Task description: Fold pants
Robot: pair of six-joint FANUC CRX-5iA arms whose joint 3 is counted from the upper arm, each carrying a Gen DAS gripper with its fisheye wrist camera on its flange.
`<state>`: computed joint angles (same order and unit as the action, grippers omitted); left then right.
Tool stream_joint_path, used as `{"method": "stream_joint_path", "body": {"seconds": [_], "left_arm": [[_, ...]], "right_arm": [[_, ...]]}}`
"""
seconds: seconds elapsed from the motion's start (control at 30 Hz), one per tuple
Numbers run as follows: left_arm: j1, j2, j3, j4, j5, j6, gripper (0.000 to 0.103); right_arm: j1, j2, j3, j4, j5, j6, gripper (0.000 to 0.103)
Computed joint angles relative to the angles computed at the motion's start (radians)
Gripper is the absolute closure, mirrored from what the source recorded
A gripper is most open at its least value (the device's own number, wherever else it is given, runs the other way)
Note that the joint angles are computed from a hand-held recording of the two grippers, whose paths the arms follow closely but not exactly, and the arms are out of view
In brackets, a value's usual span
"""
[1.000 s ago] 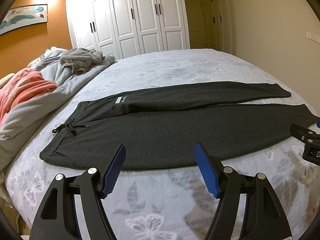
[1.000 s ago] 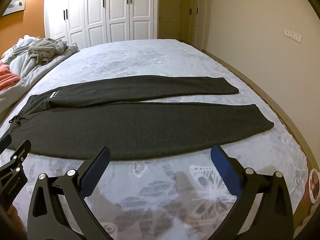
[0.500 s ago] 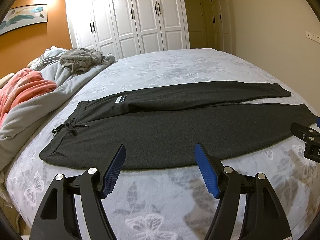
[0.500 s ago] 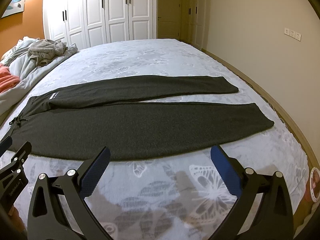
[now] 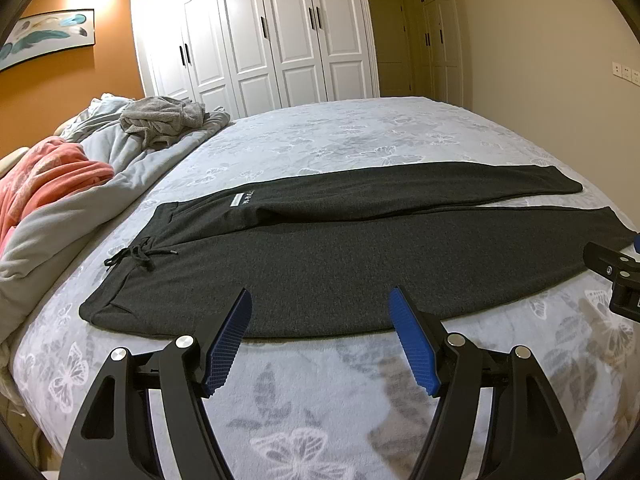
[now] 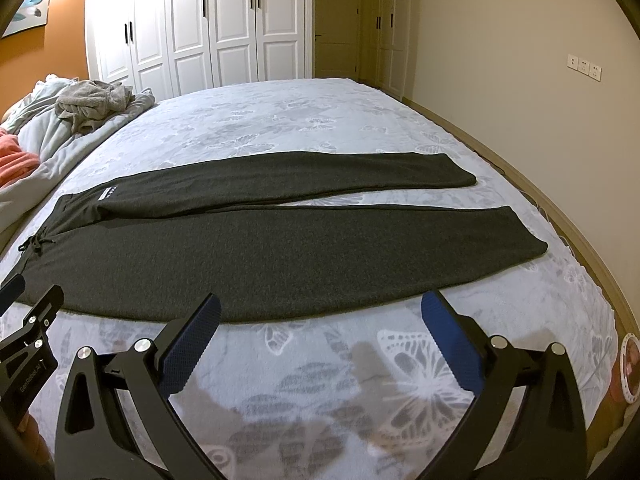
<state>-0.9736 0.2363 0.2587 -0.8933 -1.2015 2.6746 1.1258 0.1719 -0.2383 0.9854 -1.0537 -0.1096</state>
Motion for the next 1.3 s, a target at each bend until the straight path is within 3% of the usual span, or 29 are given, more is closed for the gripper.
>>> {"method": "stream_joint_path", "body": {"seconds": [0.47, 0.57, 0.67, 0.8, 0.9, 1.0, 1.13, 1.23, 1.3], "left_arm": [[0.000, 0.001, 0.000, 0.000, 0.000, 0.000, 0.034], [0.030, -0.024, -0.021, 0.058, 0.046, -0.031, 0.029], [0.158, -0.112, -0.103, 0.254, 0.196, -0.115, 0.027], [0.429, -0.208, -0.229, 0.543, 0.367, -0.227, 0.027], [0.523, -0.131, -0.098, 0.469, 0.214, -0.311, 0.027], [0.640, -0.030, 0.004, 0.486, 0.138, -0.360, 0.027], [0.790, 0.063, 0.067, 0.592, 0.209, -0.390, 0.027], [0.867, 0.184, 0.165, 0.669, 0.183, -0.353, 0.027], [0.900, 0.245, 0.214, 0.703, 0.177, -0.331, 0.027]], "right_arm": [[-0.001, -0.003, -0.004, 0.001, 0.001, -0.002, 0.005], [-0.002, -0.004, 0.000, -0.004, 0.000, 0.009, 0.005], [-0.029, -0.035, -0.009, -0.019, 0.023, 0.048, 0.005], [-0.181, -0.124, -0.001, -0.178, 0.144, 0.172, 0.005], [-0.338, -0.107, 0.056, -0.279, 0.173, 0.244, 0.005], [-0.455, -0.025, 0.142, -0.308, 0.167, 0.327, 0.005], [-0.577, 0.124, 0.294, -0.345, 0.199, 0.413, 0.005], [-0.642, 0.235, 0.443, -0.485, 0.233, 0.503, 0.005], [-0.663, 0.349, 0.601, -0.545, 0.162, 0.573, 0.005]]}}
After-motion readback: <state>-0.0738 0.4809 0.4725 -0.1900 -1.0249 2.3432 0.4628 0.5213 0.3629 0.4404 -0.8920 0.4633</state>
